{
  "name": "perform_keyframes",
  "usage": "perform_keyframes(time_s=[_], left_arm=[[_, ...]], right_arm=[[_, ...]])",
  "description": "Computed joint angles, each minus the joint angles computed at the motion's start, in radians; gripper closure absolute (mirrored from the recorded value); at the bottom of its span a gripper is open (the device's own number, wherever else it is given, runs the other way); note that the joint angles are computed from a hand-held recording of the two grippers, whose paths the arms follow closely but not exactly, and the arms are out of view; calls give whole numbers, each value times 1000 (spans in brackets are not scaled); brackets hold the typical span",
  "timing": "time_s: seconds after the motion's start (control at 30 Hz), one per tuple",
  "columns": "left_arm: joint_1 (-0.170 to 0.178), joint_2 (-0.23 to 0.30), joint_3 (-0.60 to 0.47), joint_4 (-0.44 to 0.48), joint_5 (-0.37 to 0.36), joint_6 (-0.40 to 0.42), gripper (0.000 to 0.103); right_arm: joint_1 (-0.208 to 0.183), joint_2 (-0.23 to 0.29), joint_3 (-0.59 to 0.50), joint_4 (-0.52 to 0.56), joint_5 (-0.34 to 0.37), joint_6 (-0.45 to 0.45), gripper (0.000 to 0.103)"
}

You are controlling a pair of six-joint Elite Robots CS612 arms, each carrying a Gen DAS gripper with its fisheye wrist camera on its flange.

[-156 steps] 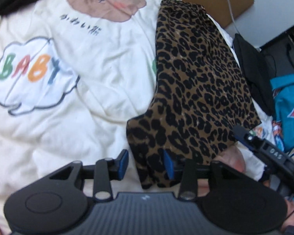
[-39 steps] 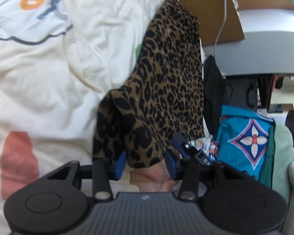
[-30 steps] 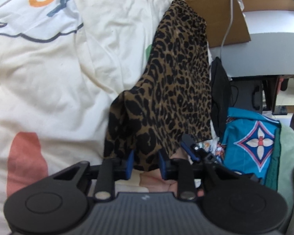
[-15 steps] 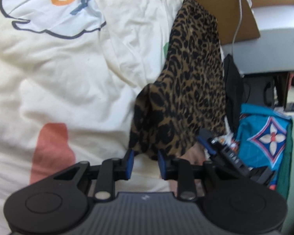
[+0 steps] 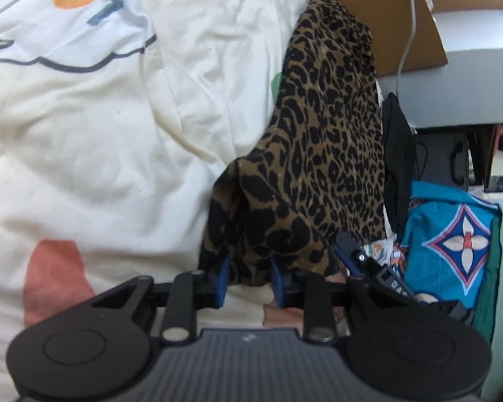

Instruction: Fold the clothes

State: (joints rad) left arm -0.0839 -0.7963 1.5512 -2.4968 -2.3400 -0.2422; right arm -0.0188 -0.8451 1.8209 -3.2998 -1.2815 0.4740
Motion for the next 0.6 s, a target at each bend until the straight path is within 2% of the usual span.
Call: perform_keyframes(time_s=[0.3,0.37,0.4,0.43,0.5,0.6], left_arm=[[-11,6,24,-86,22,-126,75],[-15,5,29,-101,35,-145,79],[-16,4,29,-98,46,-151,88],[-17,3,29,-95,54,-162,92],[-16,0,31,-91,62,-174,94],[-15,-19,40,-85,84,-137,96]], right_arm=[[0,0,1,-1,1,1,67],[2,0,1,-2,-1,5,67],[2,0,1,-2,-1,6,67],[2,0,1,-3,0,7,67],[2,0,0,-3,1,7,67],[0,1,0,-5,3,11,67]])
